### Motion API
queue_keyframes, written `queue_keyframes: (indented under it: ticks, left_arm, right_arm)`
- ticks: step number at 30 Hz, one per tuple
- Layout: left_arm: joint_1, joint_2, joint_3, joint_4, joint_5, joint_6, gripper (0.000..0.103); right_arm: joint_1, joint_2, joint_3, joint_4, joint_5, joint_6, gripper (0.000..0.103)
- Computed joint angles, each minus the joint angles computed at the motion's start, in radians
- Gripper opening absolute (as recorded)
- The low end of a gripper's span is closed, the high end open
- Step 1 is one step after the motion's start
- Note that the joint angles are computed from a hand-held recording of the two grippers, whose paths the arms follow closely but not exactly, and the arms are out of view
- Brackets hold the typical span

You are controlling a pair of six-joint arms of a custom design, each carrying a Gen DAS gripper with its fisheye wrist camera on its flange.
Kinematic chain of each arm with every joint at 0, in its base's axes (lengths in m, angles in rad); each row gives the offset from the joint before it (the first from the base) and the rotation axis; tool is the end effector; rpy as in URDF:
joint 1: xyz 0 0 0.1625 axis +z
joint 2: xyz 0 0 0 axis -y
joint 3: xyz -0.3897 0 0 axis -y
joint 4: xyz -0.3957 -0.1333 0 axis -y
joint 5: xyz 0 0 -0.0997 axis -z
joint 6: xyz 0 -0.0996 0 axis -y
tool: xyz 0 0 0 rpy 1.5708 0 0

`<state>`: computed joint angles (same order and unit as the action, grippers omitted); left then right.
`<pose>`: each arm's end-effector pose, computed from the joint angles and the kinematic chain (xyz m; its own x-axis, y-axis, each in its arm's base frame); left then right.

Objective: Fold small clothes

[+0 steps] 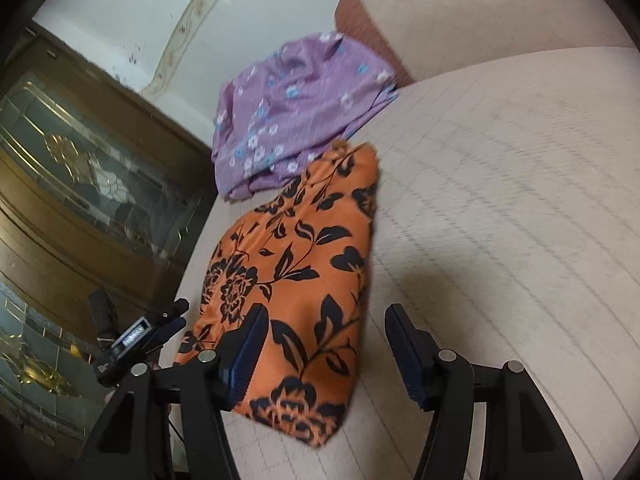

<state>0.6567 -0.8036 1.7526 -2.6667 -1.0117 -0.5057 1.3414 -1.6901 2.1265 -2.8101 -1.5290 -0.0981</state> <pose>-0.3711 -0.5210 0.0525 -0.8861 0.2534 -0.3881 0.4049 0.8306 -0.3822 0.0308 -0.4725 0.3848 -0.9905 0.1307 0.0416 0.0612 0.6926 -0.7188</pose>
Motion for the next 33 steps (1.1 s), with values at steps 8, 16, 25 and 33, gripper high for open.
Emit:
queue_keyframes:
  ticks: [8,16,25,33]
  left_arm:
    - [0.031,0.066,-0.103,0.114,-0.174,0.020,0.090]
    - [0.046,0.092,-0.141,0.144,-0.256,0.011,0.091]
    - [0.043,0.062,-0.112,0.078,-0.314,0.063,0.091]
    - [0.041,0.077,-0.122,0.103,-0.312,0.042,0.091]
  right_arm:
    - [-0.030,0.123,-0.079,0.025,0.089,0.032,0.065]
    - [-0.055,0.205,-0.097,0.020,0.172,0.085,0.066]
    - [-0.042,0.216,-0.102,0.022,0.143,0.077,0.064]
    - [-0.047,0.211,-0.103,0.040,0.143,0.063,0.063]
